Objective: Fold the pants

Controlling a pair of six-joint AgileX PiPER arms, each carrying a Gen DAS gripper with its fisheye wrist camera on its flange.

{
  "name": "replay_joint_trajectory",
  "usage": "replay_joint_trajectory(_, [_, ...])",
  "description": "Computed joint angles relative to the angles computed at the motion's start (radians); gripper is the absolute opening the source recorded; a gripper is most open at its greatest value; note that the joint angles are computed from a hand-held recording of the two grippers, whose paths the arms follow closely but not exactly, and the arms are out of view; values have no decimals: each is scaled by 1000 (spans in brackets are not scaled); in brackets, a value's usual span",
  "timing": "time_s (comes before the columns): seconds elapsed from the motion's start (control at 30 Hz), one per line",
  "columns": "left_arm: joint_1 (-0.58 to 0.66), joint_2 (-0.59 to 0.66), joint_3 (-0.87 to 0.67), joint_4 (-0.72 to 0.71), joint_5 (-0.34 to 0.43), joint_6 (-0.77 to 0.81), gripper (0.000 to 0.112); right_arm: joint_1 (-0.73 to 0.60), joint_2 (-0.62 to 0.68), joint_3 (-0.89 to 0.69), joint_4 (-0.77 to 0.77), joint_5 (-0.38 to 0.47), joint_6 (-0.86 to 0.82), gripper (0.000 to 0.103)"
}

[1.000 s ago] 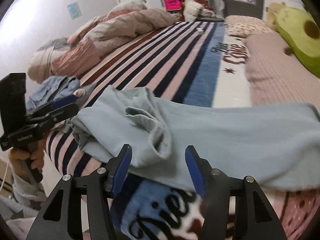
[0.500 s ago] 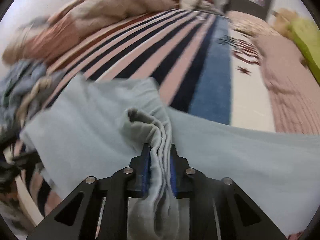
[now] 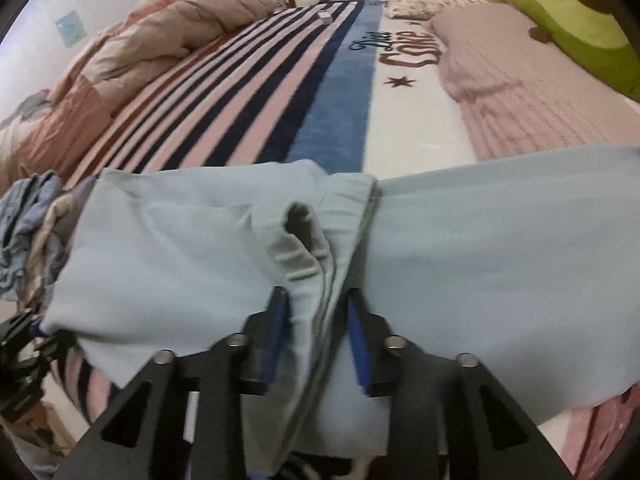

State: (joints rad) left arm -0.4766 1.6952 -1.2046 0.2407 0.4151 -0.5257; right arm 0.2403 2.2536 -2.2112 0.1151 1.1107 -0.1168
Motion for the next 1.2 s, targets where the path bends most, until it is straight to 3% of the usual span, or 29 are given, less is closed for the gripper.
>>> replay_joint_trajectory(0.1, [16,-57,38,-48,-51,50,53,28,-95,135,-103,-127,21,40])
replay_joint_trajectory(0.23, [47,-77,12,-108,-73,96,53,29,-160,210,-84,-237,-13,48])
replay_joint_trajectory(0.3, [59,-53,-28,-131,-78,129,54,22,-137,170,-37,-220,-55,48])
replay_joint_trajectory(0.43, [69,38,-140,-48,-49,62,54,8,18,-85,54,-60,-121,48])
replay_joint_trajectory(0.5, [91,86,-183,-133,-54,125,54,20,60,-148,49,-27,-120,41])
replay_joint_trajectory(0.53, [96,103,-198,-153,-50,139,54,22,54,-133,46,-40,-120,17])
replay_joint_trajectory(0.63, [99,148,-230,-124,-31,103,54,21,-11,-24,73,-147,-136,14])
replay_joint_trajectory(0.67, [101,163,-241,-134,-21,111,54,20,-30,-1,77,-179,-139,1])
replay_joint_trajectory(0.77, [99,182,-242,-134,-10,101,54,16,-87,60,88,-266,-122,2])
replay_joint_trajectory(0.83, [97,186,-233,-138,-11,98,54,10,-95,54,85,-281,-104,2])
replay_joint_trajectory(0.9, [96,183,-220,-145,-17,98,54,3,-63,-6,100,-226,-104,3])
replay_joint_trajectory(1.0, [92,177,-204,-134,-20,82,54,-2,41,-167,90,-75,-60,11])
replay_joint_trajectory(1.07, [89,172,-191,-128,-25,70,54,0,93,-230,66,-22,-44,43])
replay_joint_trajectory(1.1, [86,172,-188,-121,-25,59,54,2,102,-230,52,-18,-40,49])
replay_joint_trajectory(1.17, [83,169,-177,-109,-30,44,54,11,128,-258,22,8,-33,46])
replay_joint_trajectory(1.2, [80,169,-176,-95,-30,30,54,16,128,-247,19,5,-42,40])
